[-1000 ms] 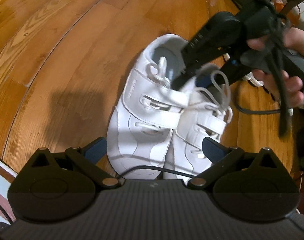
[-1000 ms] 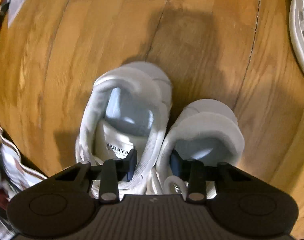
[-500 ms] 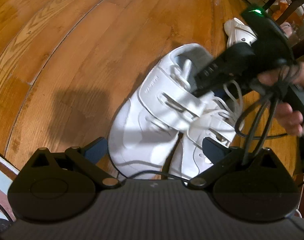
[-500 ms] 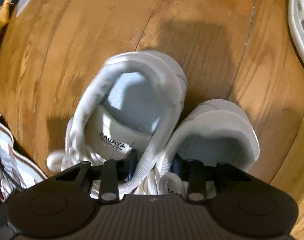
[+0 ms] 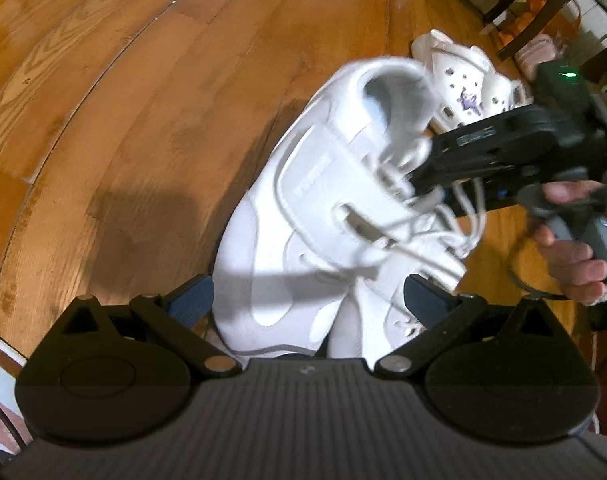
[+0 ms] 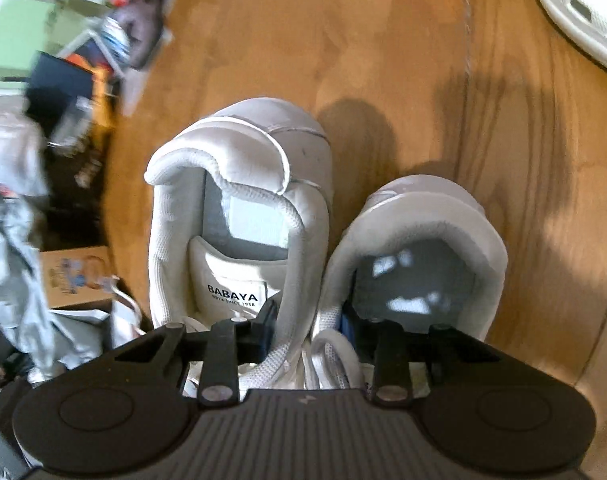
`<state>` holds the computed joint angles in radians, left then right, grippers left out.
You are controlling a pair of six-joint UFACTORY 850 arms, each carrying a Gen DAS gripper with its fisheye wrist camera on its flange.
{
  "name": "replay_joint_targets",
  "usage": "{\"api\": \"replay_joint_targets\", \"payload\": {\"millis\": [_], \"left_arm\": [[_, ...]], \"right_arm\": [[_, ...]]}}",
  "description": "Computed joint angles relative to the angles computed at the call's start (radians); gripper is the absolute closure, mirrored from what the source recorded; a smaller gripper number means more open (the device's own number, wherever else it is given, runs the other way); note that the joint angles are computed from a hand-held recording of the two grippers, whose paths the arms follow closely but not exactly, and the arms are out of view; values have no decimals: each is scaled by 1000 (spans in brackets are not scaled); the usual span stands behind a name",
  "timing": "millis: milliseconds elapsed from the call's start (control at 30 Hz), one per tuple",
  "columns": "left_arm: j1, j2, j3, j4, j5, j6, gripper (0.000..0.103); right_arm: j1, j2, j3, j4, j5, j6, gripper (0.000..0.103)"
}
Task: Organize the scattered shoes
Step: 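Carry the sneakers with the right tool toward the Kuromi clogs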
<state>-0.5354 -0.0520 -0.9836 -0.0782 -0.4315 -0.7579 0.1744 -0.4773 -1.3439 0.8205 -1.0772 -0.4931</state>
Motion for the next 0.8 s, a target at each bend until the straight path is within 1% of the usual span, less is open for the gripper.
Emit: {"api": "replay_joint_targets", "payload": {"millis": [33,67,133,233,267,333,400,500,600,633,667,733,767,800], "left_arm": [[0,-4,-2,1,-2,-5,0],[0,-5,-4,10,-2,-18,0],[0,-1,-3,22,4,-37,0],[6,10,8,-2,29,-19,0],[3,12,8,16,32,-45,0],[-3,12,-1,130,10,-190,0],[-9,15,-3,240,8,-311,0],[3,34,27,211,74,-315,0],[6,37,41,225,91,-352,0],[-1,27,31,275,58,-408,0],[-5,18,24,294,43,-422,0],[-7,9,18,282,42,-403,0],[-5,1,14,249,48,-370,0],[-3,-8,10,215,53,-335,0]], "right_arm": [[-29,-16,-59,7,-28,7,71],[-46,-38,-116,-4,-74,21,71],[-62,-41,-140,21,-99,9,71],[-58,-50,-178,29,-94,-11,71],[-57,-67,-210,28,-93,-11,71],[-61,-105,-291,18,-106,-7,71],[-57,-126,-350,4,-103,-9,71],[-50,-161,-439,-19,-90,-11,71],[-57,-197,-531,-30,-88,-4,71],[-59,-218,-573,-24,-94,20,71],[-61,-244,-624,-19,-102,47,73],[-50,-301,-738,-78,-128,110,80],[-34,-338,-816,-160,-126,145,92],[-18,-377,-893,-236,-129,176,92]]}}
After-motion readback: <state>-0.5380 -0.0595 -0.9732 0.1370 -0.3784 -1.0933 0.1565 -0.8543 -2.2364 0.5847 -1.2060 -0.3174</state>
